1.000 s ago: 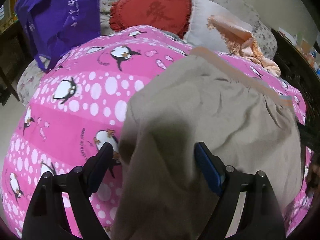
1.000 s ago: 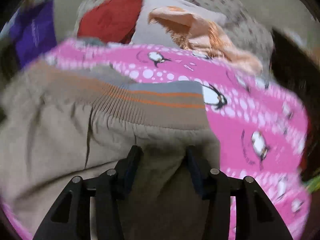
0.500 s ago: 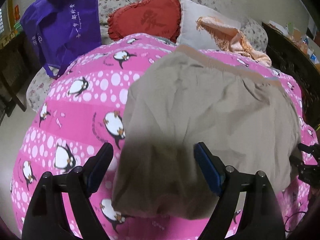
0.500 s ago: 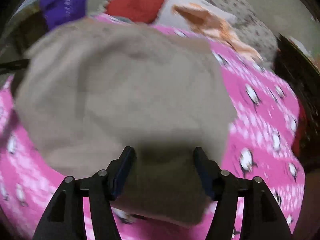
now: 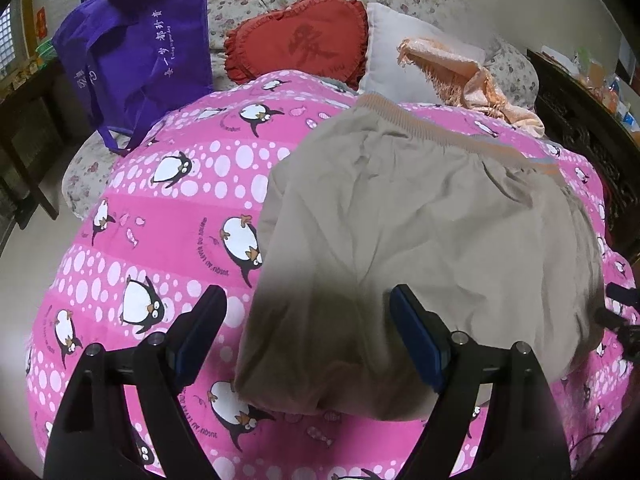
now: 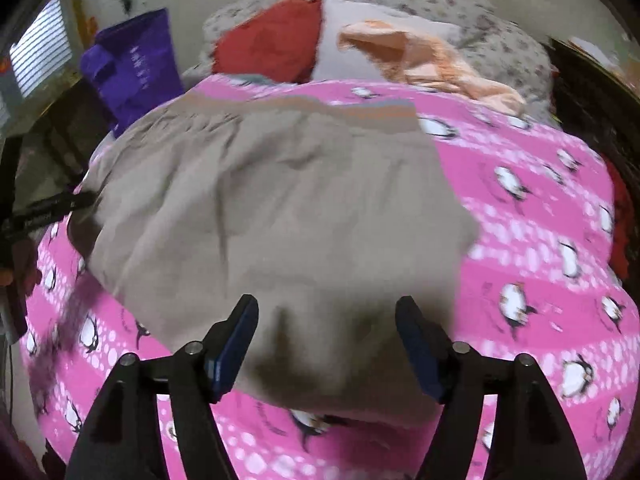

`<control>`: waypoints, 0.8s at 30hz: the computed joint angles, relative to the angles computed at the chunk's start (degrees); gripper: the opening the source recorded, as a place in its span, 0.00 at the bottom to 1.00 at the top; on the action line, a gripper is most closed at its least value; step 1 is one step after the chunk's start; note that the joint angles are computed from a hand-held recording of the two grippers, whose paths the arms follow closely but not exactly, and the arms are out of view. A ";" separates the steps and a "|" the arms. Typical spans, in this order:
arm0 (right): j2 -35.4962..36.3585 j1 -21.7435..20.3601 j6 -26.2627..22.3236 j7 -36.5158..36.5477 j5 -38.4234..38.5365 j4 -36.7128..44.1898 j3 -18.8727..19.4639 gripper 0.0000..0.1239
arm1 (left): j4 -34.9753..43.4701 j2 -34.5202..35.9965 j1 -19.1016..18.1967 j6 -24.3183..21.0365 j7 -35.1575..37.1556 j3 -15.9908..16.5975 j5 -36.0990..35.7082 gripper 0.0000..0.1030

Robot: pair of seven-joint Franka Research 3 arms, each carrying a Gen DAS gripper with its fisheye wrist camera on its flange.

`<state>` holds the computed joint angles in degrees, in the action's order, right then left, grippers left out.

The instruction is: Fold large clothes

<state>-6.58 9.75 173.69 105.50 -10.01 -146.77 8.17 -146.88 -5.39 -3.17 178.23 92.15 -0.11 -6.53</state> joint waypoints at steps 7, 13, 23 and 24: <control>7.70 -0.81 -2.81 18.49 -23.29 4.95 -0.89 0.59 | -0.05 0.33 3.33 -1.28 -5.21 -1.90 6.61 0.82; 3.62 1.50 -4.69 18.35 -21.00 1.98 -4.67 0.60 | 0.06 0.82 2.39 -1.56 -3.39 -0.75 3.62 0.82; -4.77 2.10 -1.71 3.86 -0.41 -3.92 -2.29 0.61 | -0.63 -0.68 1.33 -1.81 0.00 -0.09 -0.90 0.82; -4.55 3.14 -1.32 2.04 2.12 -3.76 -2.55 0.61 | -0.72 -0.83 1.42 -1.85 -0.28 -0.19 -0.52 0.82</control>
